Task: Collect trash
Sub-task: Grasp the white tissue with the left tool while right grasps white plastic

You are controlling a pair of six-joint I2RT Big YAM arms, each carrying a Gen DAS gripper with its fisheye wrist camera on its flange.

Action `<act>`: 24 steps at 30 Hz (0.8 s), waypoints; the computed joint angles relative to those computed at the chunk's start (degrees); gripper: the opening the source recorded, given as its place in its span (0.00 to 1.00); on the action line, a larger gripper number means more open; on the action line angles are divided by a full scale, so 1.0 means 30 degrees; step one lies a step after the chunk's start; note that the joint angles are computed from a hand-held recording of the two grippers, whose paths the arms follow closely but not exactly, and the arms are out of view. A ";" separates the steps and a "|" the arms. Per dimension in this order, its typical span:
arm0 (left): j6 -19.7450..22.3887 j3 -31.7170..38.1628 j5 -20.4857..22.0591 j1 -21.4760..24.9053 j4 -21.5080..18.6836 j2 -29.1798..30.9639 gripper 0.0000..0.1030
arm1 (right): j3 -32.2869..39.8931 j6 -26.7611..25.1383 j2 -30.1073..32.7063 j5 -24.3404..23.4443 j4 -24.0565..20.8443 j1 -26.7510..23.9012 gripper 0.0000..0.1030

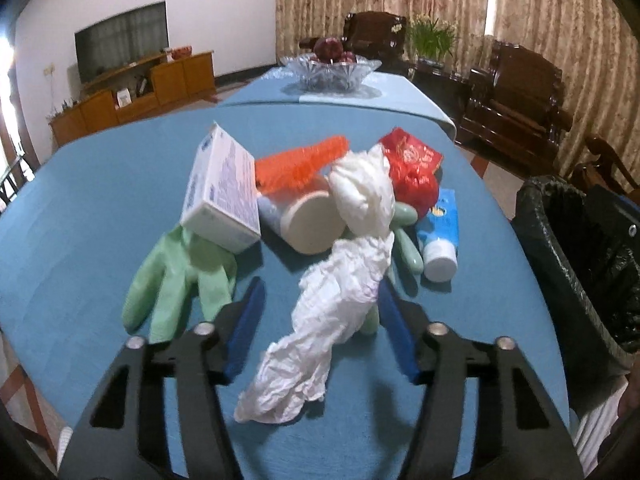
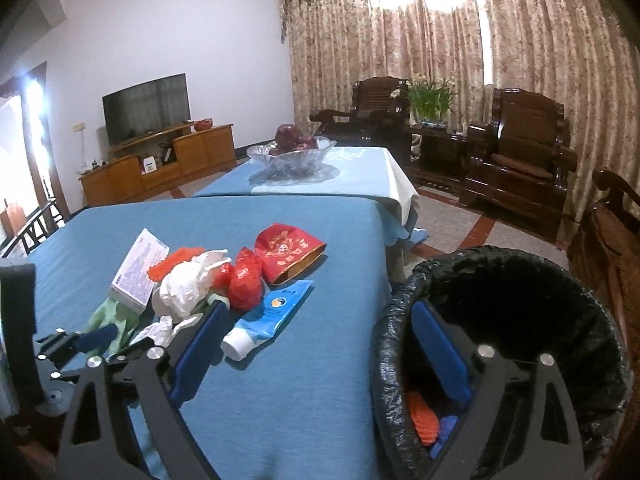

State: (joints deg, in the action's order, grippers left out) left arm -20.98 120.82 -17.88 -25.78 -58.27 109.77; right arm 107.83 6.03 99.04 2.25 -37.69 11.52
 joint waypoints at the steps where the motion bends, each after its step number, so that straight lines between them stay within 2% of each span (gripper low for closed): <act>1: -0.0088 -0.0004 0.0395 0.0075 -0.0078 0.0044 0.38 | -0.0025 -0.0030 0.0002 -0.0013 -0.0008 0.0042 0.87; 3: -0.0260 -0.0143 0.1179 0.0226 -0.0035 0.0015 0.22 | 0.0035 -0.0122 0.0064 -0.0089 -0.0090 0.0114 0.86; 6: -0.0420 -0.0174 0.1470 0.0311 0.0002 -0.0073 0.07 | 0.0071 -0.0297 0.0110 -0.0177 -0.0137 0.0222 0.84; 8: -0.0423 -0.0175 0.1352 0.0324 0.0073 -0.0209 0.03 | 0.0120 -0.0353 0.0152 -0.0237 -0.0142 0.0293 0.83; 11: -0.0206 0.0038 0.0683 0.0303 0.0004 -0.0308 0.00 | 0.0338 -0.0315 0.0297 -0.0441 -0.0207 0.0423 0.81; 14: -0.0188 0.0013 0.0816 0.0431 0.0023 -0.0394 0.00 | 0.0519 -0.0335 0.0429 -0.0547 -0.0228 0.0566 0.80; 17: -0.0254 0.0027 0.0994 0.0461 -0.0317 -0.0312 0.02 | 0.0481 -0.0517 0.0425 -0.0512 -0.0173 0.0697 0.80; 19: -0.0234 -0.0007 0.1154 0.0403 -0.0470 -0.0217 0.13 | 0.0460 -0.0654 0.0414 -0.0475 -0.0204 0.0665 0.80; 21: -0.0140 -0.0060 0.0990 0.0273 -0.0445 -0.0108 0.39 | 0.0444 -0.0584 0.0418 -0.0426 -0.0269 0.0610 0.80; 24: 0.0052 0.0076 0.0779 0.0142 -0.0537 0.0149 0.43 | 0.0458 -0.0450 0.0460 -0.0429 -0.0393 0.0529 0.80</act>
State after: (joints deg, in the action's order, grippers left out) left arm -20.83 121.05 -15.54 -25.35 -59.88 110.21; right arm 109.20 4.68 100.42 0.97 -38.87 13.10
